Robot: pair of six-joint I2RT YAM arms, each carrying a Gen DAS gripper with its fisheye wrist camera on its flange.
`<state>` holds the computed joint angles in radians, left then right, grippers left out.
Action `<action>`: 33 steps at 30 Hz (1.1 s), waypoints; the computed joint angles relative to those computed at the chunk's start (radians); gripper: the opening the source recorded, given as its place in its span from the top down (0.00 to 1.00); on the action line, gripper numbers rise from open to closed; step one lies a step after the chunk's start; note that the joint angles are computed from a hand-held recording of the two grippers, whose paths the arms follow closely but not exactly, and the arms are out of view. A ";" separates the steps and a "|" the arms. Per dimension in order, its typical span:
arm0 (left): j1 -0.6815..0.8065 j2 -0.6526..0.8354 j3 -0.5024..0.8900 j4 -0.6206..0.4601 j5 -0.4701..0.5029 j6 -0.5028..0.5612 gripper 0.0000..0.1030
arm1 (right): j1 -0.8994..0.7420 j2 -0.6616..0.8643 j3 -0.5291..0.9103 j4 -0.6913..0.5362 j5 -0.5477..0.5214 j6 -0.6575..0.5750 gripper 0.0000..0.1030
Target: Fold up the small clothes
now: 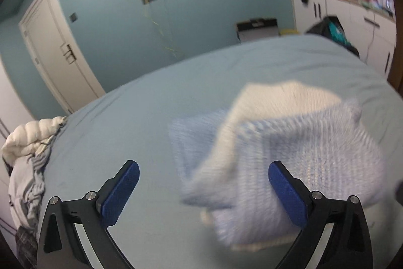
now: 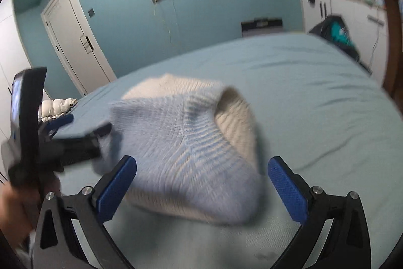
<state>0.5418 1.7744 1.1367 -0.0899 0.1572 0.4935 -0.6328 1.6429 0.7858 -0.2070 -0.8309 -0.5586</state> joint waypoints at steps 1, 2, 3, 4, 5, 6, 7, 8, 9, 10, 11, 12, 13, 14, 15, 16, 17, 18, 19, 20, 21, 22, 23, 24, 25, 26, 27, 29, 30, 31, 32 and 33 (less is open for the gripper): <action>0.020 -0.036 0.009 -0.056 0.017 0.011 0.00 | -0.068 -0.031 -0.003 -0.076 -0.033 -0.096 0.01; 0.037 -0.059 0.006 -0.088 0.034 0.023 0.00 | -0.130 -0.061 -0.011 -0.142 -0.046 -0.186 0.01; 0.068 -0.101 -0.006 -0.141 0.049 0.041 0.00 | -0.142 -0.071 -0.023 -0.147 -0.055 -0.222 0.01; 0.049 -0.096 -0.013 -0.139 0.048 0.032 0.00 | -0.186 -0.088 -0.030 -0.182 -0.063 -0.289 0.01; 0.045 -0.111 -0.045 -0.131 0.046 0.032 0.00 | -0.244 -0.130 -0.051 -0.214 -0.032 -0.341 0.01; 0.051 -0.143 -0.072 -0.145 0.050 0.040 0.00 | -0.253 -0.136 -0.048 -0.231 -0.060 -0.373 0.01; 0.085 -0.190 -0.123 -0.156 0.078 0.075 0.00 | -0.287 -0.120 -0.030 -0.268 -0.064 -0.419 0.01; 0.090 -0.227 -0.171 -0.152 0.087 0.089 0.00 | -0.344 -0.113 -0.002 -0.362 -0.080 -0.500 0.01; 0.100 -0.267 -0.220 -0.150 0.098 0.113 0.00 | -0.362 -0.121 0.007 -0.400 -0.099 -0.506 0.01; 0.121 -0.316 -0.289 -0.142 0.110 0.158 0.00 | -0.373 -0.107 0.018 -0.408 -0.119 -0.494 0.01; 0.130 -0.337 -0.328 -0.133 0.107 0.183 0.00 | -0.404 -0.087 0.037 -0.452 -0.144 -0.519 0.01; 0.139 -0.347 -0.356 -0.128 0.105 0.210 0.00 | -0.435 -0.066 0.058 -0.502 -0.151 -0.547 0.01; 0.143 -0.365 -0.384 -0.130 0.107 0.236 0.00 | -0.423 -0.066 0.056 -0.490 -0.141 -0.515 0.01; 0.150 -0.383 -0.400 -0.131 0.118 0.256 0.00 | -0.401 -0.057 0.046 -0.444 -0.122 -0.469 0.01; 0.165 -0.412 -0.426 -0.126 0.135 0.279 0.00 | -0.378 -0.084 0.005 -0.371 -0.096 -0.405 0.01; 0.171 -0.437 -0.452 -0.098 0.135 0.289 0.00 | -0.377 -0.113 -0.033 -0.316 -0.073 -0.380 0.01; 0.168 -0.447 -0.465 -0.079 0.126 0.282 0.00 | -0.359 -0.150 -0.079 -0.247 -0.047 -0.343 0.01; 0.173 -0.451 -0.461 -0.085 0.130 0.273 0.00 | -0.340 -0.183 -0.111 -0.205 -0.026 -0.328 0.01; 0.190 -0.454 -0.455 -0.111 0.156 0.266 0.00 | -0.328 -0.205 -0.134 -0.189 -0.014 -0.333 0.01; 0.200 -0.448 -0.445 -0.126 0.172 0.258 0.00 | -0.296 -0.233 -0.164 -0.149 0.012 -0.317 0.01; 0.208 -0.444 -0.442 -0.131 0.183 0.252 0.00 | -0.280 -0.257 -0.191 -0.121 0.031 -0.309 0.01; 0.215 -0.444 -0.445 -0.125 0.187 0.249 0.00 | -0.258 -0.287 -0.225 -0.085 0.056 -0.298 0.01; 0.220 -0.441 -0.445 -0.117 0.184 0.243 0.00 | -0.237 -0.315 -0.255 -0.052 0.081 -0.291 0.01; 0.225 -0.435 -0.437 -0.121 0.182 0.235 0.00 | -0.219 -0.345 -0.283 -0.032 0.100 -0.294 0.01; 0.232 -0.428 -0.427 -0.131 0.183 0.228 0.00 | -0.209 -0.363 -0.297 -0.031 0.107 -0.306 0.01; 0.235 -0.418 -0.417 -0.136 0.181 0.220 0.00 | -0.199 -0.376 -0.307 -0.033 0.110 -0.317 0.01; 0.237 -0.406 -0.405 -0.143 0.178 0.210 0.00 | -0.191 -0.391 -0.318 -0.033 0.113 -0.323 0.01; 0.237 -0.389 -0.397 -0.139 0.169 0.200 0.00 | -0.180 -0.404 -0.331 -0.023 0.119 -0.322 0.01; 0.235 -0.382 -0.395 -0.138 0.161 0.197 0.00 | -0.178 -0.406 -0.333 -0.022 0.123 -0.318 0.01; 0.231 -0.374 -0.393 -0.133 0.154 0.196 0.00 | -0.178 -0.401 -0.330 -0.023 0.125 -0.316 0.01; 0.228 -0.372 -0.393 -0.131 0.147 0.196 0.00 | -0.179 -0.390 -0.324 -0.024 0.126 -0.314 0.01; 0.225 -0.372 -0.395 -0.130 0.141 0.197 0.00 | -0.179 -0.379 -0.317 -0.024 0.129 -0.309 0.01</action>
